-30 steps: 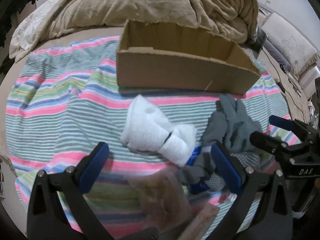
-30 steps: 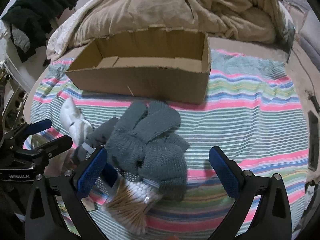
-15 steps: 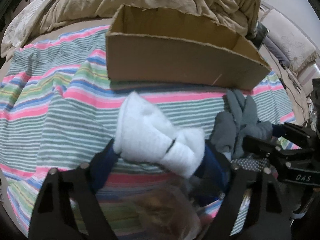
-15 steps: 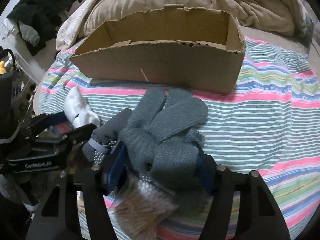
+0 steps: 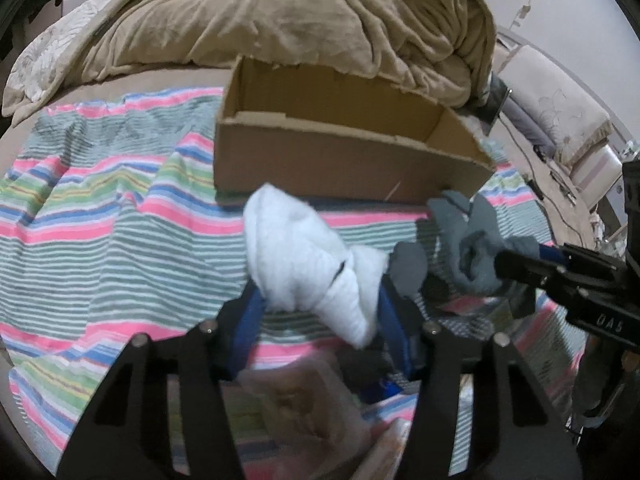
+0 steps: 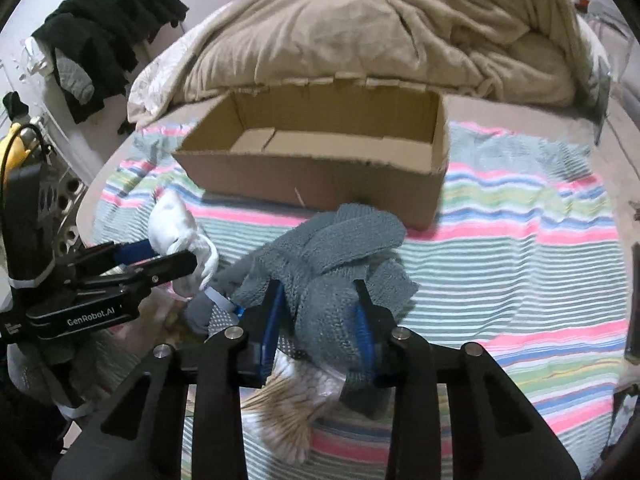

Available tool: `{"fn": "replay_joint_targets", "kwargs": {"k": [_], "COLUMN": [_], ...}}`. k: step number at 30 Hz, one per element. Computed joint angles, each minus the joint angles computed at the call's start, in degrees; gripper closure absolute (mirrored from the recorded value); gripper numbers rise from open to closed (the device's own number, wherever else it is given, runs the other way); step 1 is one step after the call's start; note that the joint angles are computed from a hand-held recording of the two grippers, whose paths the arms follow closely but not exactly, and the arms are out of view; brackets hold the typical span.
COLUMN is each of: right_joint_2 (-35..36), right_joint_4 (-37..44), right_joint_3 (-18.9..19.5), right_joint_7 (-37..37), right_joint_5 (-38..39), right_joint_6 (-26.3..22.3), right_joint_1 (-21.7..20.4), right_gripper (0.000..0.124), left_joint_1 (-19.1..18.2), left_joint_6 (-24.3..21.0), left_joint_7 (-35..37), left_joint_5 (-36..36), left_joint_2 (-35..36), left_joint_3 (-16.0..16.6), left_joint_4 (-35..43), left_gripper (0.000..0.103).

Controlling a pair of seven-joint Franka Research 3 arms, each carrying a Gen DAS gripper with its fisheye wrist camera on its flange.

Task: Organize objects
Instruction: 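Grasp the white sock with the left gripper while the right grasps the grey knit gloves, then carry sock and gloves into the box and open both grippers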

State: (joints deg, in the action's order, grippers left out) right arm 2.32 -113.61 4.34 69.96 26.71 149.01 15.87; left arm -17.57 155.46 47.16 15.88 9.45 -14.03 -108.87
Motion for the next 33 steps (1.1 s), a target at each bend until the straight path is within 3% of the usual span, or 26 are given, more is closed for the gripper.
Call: {"fn": "replay_joint_targets", "kwargs": {"k": [14, 33], "right_joint_2": [-2.5, 7.6], "right_joint_4": [2.0, 15.9], "right_joint_3": [-0.4, -0.1], "right_joint_7": [-2.6, -3.4], "right_joint_5": [2.5, 1.1], "right_joint_6": [2.4, 2.6], "right_joint_1": [0.0, -1.6], "right_gripper": [0.088, 0.088], "left_joint_1": [-0.1, -1.2], "left_joint_6": [0.1, -3.4], "left_joint_7": [-1.8, 0.9], "left_joint_5": [3.1, 7.0], "left_joint_2": [-3.1, 8.0], "left_joint_3": [0.2, 2.3], "left_joint_4": [1.9, 20.1], "left_gripper": [0.047, 0.047]}}
